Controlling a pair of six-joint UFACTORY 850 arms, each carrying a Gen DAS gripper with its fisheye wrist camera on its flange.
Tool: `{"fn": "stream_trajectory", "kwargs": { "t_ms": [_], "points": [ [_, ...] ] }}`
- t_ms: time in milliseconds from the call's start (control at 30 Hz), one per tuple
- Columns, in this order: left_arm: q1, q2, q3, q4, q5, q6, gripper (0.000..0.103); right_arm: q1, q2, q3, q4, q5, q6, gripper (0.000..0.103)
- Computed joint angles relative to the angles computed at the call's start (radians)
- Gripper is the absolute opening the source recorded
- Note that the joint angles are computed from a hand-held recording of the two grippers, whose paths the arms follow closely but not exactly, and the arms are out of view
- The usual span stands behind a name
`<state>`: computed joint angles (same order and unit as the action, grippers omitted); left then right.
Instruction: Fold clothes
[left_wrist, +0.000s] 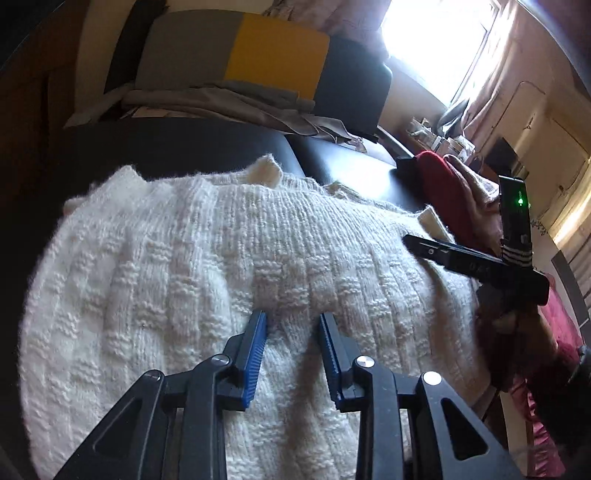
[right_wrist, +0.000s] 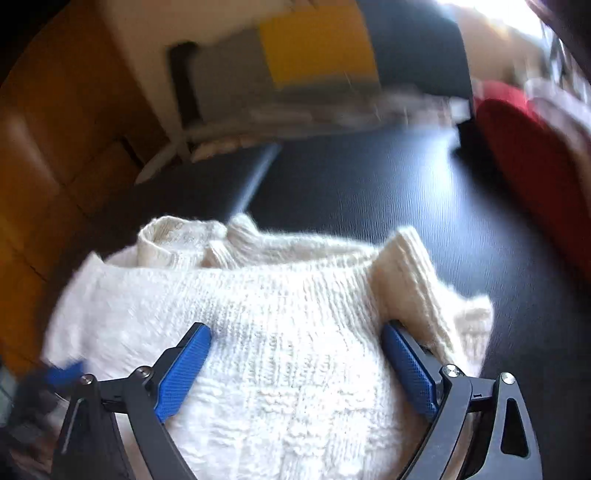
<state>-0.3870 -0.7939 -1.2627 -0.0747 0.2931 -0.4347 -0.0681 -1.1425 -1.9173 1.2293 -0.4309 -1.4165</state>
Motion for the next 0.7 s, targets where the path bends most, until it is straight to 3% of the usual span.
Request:
{"fn": "stream_trajectory", "kwargs": {
  "t_ms": [67,167,233,367,433,500,567,700],
  "points": [
    [0.011,0.04,0.057,0.065,0.058,-0.059,0.03,0.011,0.012,0.026,0.051,0.045,-0.076,0.098],
    [0.059,0.133,0.203,0.196,0.204,-0.209,0.03,0.01,0.0,-0.001,-0.032,0.033,0.008,0.099],
    [0.134,0.206,0.332,0.343,0.334,-0.369,0.031,0.01,0.002,0.003,-0.025,0.037,-0.003,0.1],
    [0.273,0.275,0.477,0.573,0.438,-0.526,0.034,0.033,0.032,0.017,-0.114,0.086,0.09,0.1],
    [0.342,0.257,0.495,0.758,0.511,-0.647,0.035,0.051,0.071,0.061,-0.006,0.107,-0.017,0.1],
    [0.376,0.215,0.469,0.912,0.537,-0.72,0.035,0.063,0.107,0.096,0.118,0.024,-0.15,0.101],
    [0.388,0.171,0.432,0.998,0.537,-0.757,0.035,0.084,0.13,0.113,0.135,-0.054,-0.2,0.102],
    [0.408,0.091,0.366,1.115,0.609,-0.805,0.036,0.117,0.101,0.05,-0.009,-0.22,-0.069,0.102]
  ]
}}
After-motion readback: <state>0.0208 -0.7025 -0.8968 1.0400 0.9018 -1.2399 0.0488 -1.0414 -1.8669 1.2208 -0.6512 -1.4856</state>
